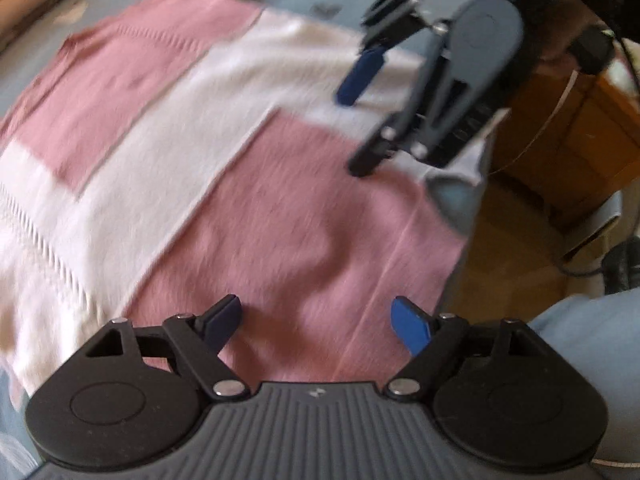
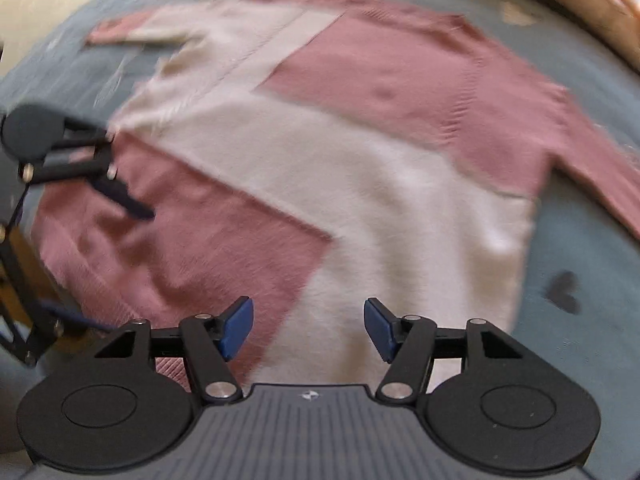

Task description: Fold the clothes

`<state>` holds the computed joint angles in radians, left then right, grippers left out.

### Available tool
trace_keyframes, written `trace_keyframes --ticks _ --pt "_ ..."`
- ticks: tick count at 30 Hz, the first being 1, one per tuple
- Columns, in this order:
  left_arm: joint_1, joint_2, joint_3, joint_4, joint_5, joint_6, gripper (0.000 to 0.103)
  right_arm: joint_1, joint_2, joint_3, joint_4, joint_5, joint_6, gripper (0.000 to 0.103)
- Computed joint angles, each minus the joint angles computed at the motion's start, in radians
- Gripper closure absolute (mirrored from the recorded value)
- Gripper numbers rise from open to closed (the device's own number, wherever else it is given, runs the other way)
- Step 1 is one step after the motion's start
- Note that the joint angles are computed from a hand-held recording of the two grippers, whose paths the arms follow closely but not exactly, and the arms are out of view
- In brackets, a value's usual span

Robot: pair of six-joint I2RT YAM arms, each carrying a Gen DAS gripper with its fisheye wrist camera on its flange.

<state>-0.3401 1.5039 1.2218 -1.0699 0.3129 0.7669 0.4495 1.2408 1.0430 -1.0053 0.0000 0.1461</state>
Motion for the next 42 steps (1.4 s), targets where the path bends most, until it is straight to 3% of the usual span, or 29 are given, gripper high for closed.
trace_keyframes --ticks 1,3,4,8,11,17,21,26,30,33,36,39,42 --pt "0.002 0.001 -0.012 0.013 -0.001 -0.021 0.014 0.023 0.012 -0.011 0.009 0.023 0.003 0.029" --pt "0.010 0.012 -0.012 0.009 0.025 -0.086 0.000 0.048 0.017 -0.020 0.011 0.033 0.003 0.004" --pt "0.013 0.018 -0.012 0.011 0.036 -0.130 0.001 0.054 0.032 -0.017 -0.002 0.028 0.006 0.000" --pt "0.019 0.011 -0.027 0.052 0.056 -0.252 0.001 0.073 0.057 -0.005 -0.019 0.051 0.011 0.000" --pt "0.024 0.015 -0.034 0.066 0.069 -0.275 0.001 0.060 0.082 0.017 -0.026 0.046 0.025 0.000" --pt "0.001 0.034 -0.014 0.038 0.025 -0.185 0.001 0.069 0.073 0.007 -0.003 0.072 0.061 0.000" --pt "0.027 -0.031 -0.079 0.036 0.056 -0.078 0.001 0.066 0.054 0.005 -0.023 0.074 0.062 0.000" --pt "0.090 -0.058 -0.054 -0.140 0.165 0.018 0.004 0.050 0.056 0.040 -0.159 0.042 0.082 0.000" --pt "0.152 -0.110 -0.060 -0.017 0.119 -0.088 0.004 0.048 0.090 0.106 -0.224 0.056 0.075 0.000" --pt "0.193 -0.048 -0.064 0.007 0.084 -0.149 0.004 0.044 0.117 0.153 -0.186 0.054 0.083 0.000" --pt "0.197 -0.059 -0.122 0.026 0.110 -0.191 0.003 0.030 0.171 0.204 -0.145 0.040 0.072 0.000" --pt "0.185 -0.051 -0.107 -0.091 0.174 -0.184 0.003 0.041 0.209 0.224 -0.115 0.036 0.057 0.000" --pt "0.195 -0.047 -0.078 -0.119 0.180 -0.173 0.006 0.062 0.223 0.243 -0.114 0.042 0.052 0.000"
